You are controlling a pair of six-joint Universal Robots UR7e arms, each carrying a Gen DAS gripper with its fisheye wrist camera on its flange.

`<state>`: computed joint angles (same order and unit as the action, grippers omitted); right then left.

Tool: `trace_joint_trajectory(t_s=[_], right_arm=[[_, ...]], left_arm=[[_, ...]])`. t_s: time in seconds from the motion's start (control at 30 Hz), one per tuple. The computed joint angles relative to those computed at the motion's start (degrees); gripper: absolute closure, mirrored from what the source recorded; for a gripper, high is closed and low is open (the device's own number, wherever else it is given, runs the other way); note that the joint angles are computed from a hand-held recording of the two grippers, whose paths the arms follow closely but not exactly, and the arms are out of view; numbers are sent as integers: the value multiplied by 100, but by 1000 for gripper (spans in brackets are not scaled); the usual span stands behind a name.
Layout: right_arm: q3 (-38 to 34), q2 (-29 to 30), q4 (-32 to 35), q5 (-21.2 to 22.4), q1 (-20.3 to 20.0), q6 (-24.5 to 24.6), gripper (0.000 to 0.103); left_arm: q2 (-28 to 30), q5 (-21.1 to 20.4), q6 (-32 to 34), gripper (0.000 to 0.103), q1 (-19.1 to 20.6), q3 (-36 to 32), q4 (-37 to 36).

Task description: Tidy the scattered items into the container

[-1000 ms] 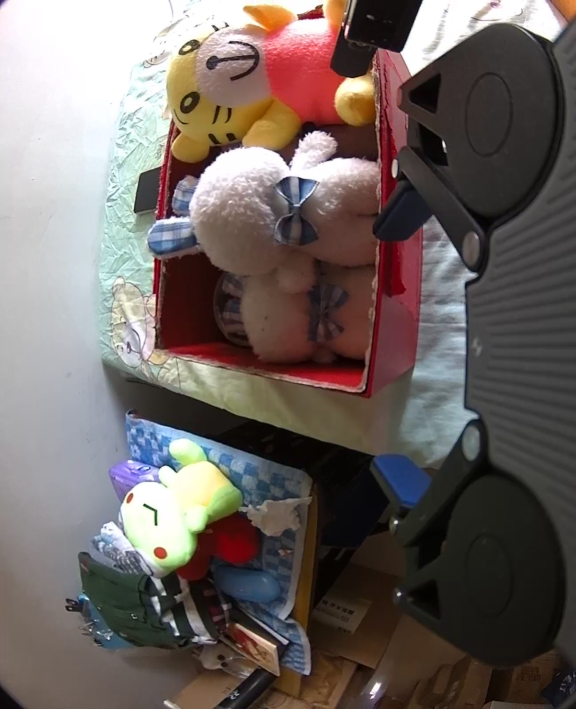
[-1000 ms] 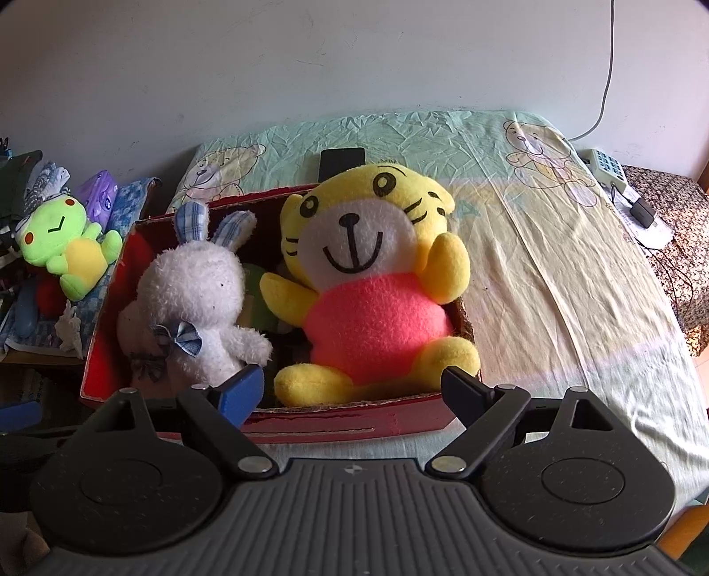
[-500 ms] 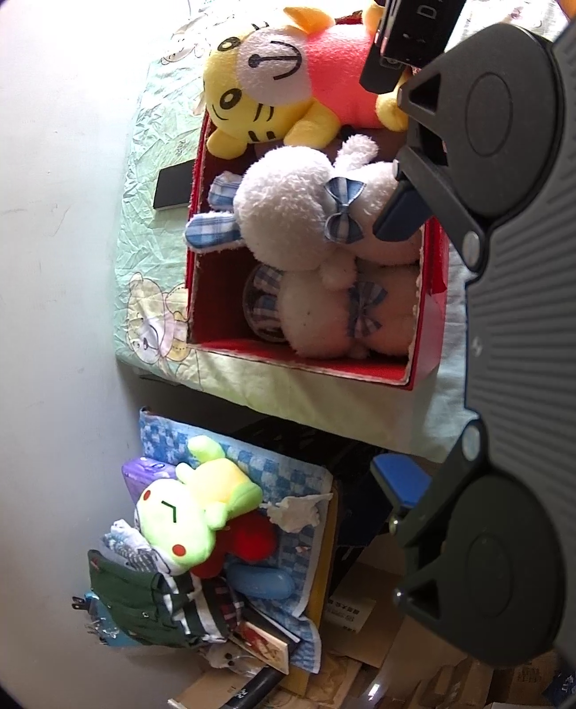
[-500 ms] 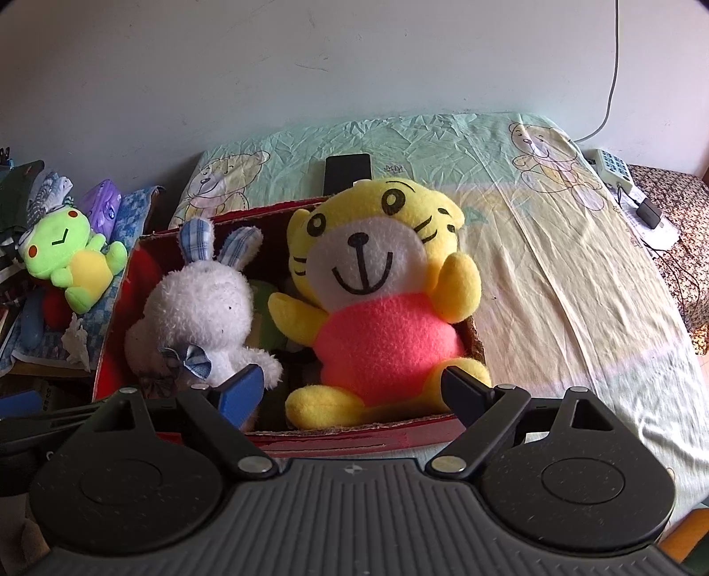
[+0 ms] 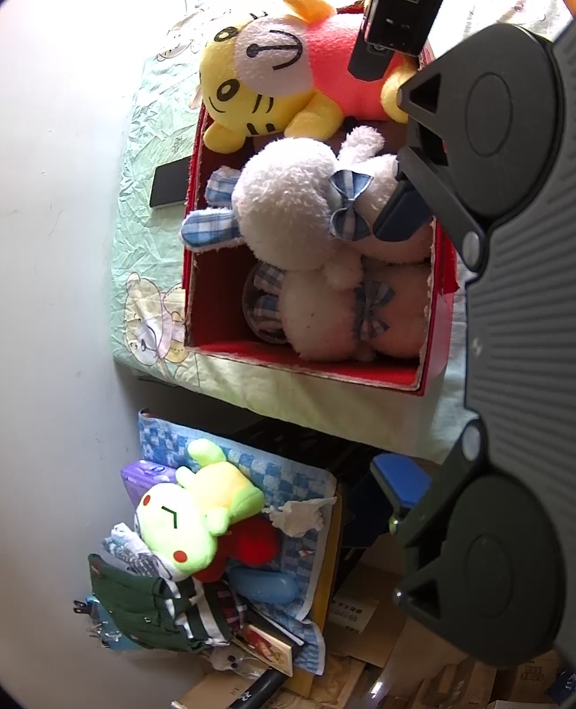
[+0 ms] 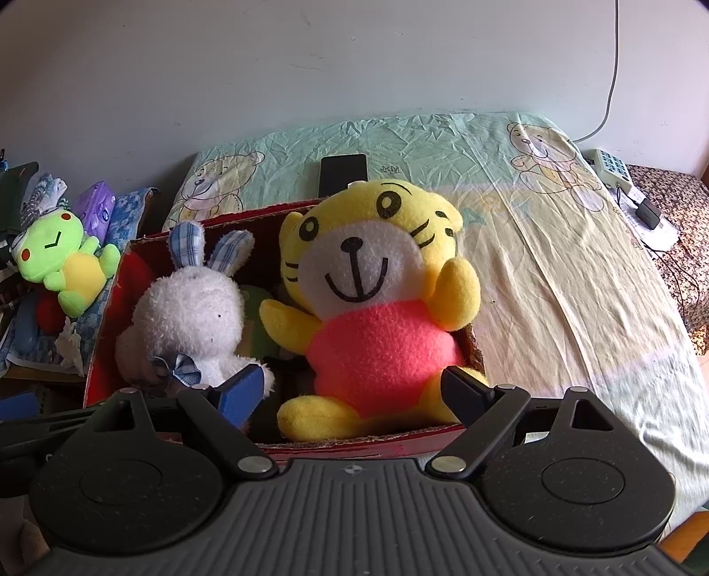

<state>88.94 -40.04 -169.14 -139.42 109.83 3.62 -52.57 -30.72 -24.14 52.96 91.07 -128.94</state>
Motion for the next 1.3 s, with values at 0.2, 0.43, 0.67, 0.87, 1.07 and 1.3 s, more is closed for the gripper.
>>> trace_joint_trajectory(t_s=[0.2,0.43,0.67,0.87,1.07,1.3], right_arm=[[-62,27,22,91,-13,-16,14],[-157,94,46,216,-1,-124,14],[-261,162,91,242,-22,-133,14],[-361,250,91,178,-11,-189,14],[-420,326,21,96,3,-297,14],[-462,365,-23,38,-8,-351,14]], left_arm=[[40,66,159,1,6,-17,-124],[49,116,265,1,85,-62,-289],[38,125,593,1,120,17,-716],[48,109,666,1,156,31,-864],[55,72,772,1,194,59,-1049],[79,28,856,1,218,59,-1167]])
